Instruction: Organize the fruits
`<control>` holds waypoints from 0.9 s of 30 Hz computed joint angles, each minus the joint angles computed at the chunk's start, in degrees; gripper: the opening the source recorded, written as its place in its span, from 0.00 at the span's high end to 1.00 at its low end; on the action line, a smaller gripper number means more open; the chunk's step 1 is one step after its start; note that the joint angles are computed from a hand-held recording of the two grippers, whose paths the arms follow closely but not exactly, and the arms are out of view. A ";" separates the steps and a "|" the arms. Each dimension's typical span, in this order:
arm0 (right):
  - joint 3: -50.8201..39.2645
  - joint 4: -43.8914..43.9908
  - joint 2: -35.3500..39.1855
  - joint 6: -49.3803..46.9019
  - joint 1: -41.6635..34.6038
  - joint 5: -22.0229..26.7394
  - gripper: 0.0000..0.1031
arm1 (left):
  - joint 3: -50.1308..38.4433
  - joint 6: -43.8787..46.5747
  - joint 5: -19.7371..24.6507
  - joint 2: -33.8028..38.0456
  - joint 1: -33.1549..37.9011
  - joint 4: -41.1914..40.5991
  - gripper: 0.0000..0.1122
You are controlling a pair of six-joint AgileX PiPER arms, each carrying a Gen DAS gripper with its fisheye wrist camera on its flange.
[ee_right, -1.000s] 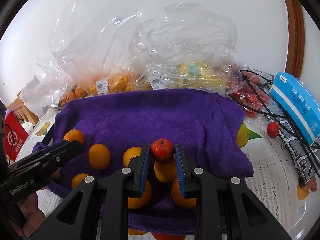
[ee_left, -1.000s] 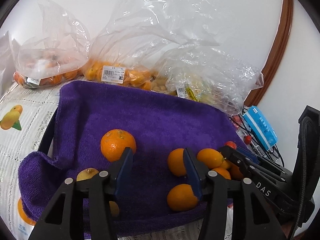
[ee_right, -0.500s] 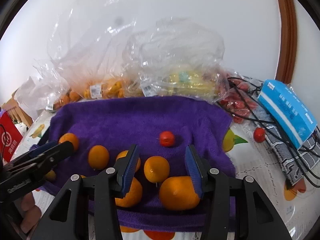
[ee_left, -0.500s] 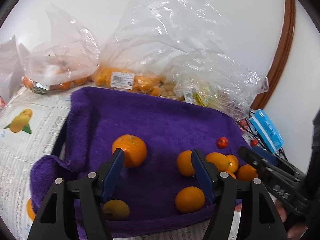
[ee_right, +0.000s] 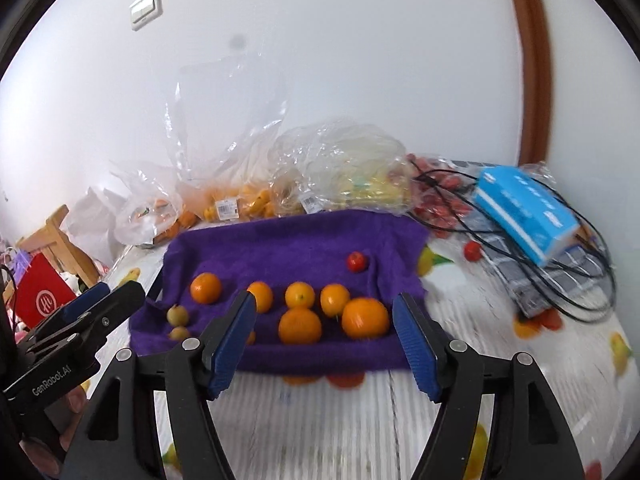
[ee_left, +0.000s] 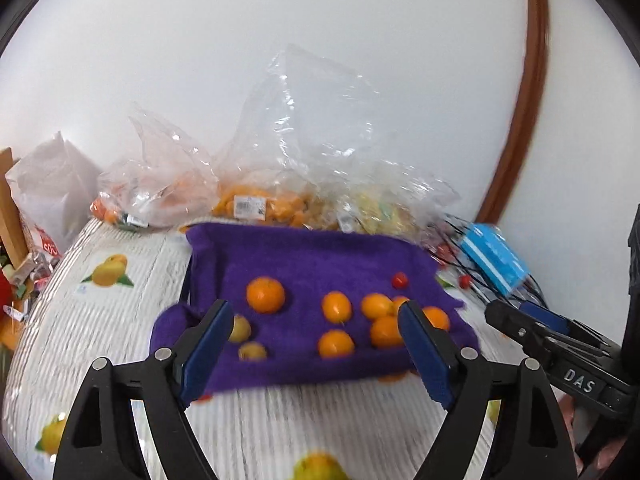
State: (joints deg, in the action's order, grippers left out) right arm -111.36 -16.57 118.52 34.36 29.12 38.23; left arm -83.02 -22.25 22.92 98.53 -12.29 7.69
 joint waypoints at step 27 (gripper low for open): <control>33.77 -27.89 -32.46 32.52 16.89 10.06 0.01 | 13.95 -28.31 15.68 -20.74 -16.09 29.82 0.20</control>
State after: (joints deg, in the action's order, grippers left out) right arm -77.59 -44.46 86.06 66.88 46.01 48.30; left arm -69.07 -50.56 38.59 77.79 -28.39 37.51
